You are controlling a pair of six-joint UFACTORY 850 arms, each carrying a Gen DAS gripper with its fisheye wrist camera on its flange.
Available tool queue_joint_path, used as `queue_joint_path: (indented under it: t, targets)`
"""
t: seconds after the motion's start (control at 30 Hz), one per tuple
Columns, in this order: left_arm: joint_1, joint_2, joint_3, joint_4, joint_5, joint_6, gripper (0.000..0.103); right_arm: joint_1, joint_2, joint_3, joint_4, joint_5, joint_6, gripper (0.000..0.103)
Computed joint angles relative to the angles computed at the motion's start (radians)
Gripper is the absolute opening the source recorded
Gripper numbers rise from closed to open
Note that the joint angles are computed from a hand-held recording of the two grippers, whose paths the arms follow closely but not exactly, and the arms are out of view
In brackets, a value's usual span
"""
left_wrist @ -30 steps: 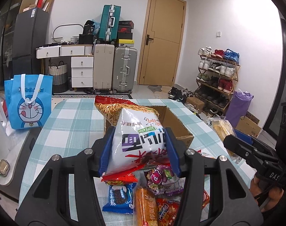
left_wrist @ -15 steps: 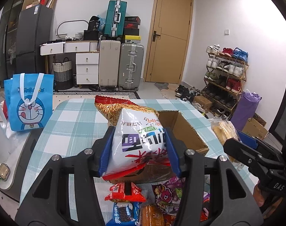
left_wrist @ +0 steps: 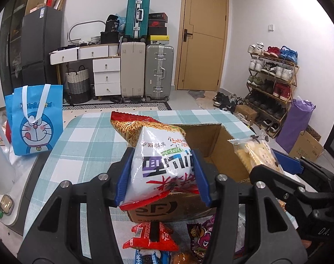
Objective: Organize snacks
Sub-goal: 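Lower both bags into the box and open both tools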
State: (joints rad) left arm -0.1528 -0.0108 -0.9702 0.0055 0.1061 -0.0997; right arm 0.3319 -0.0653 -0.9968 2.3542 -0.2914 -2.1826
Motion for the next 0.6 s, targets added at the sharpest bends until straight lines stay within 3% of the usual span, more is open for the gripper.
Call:
queue_joint_path:
  t: [0.3, 0.6]
  targets:
    - [-0.015, -0.047, -0.026, -0.253, -0.004, 0.252, 0.049, 0.002, -0.073, -0.067, -0.038, 0.051, 0.054, 0.064]
    - [-0.019, -0.094, -0.063, -0.52, -0.019, 0.518, 0.049, -0.019, -0.141, -0.118, -0.172, 0.059, 0.22, 0.064]
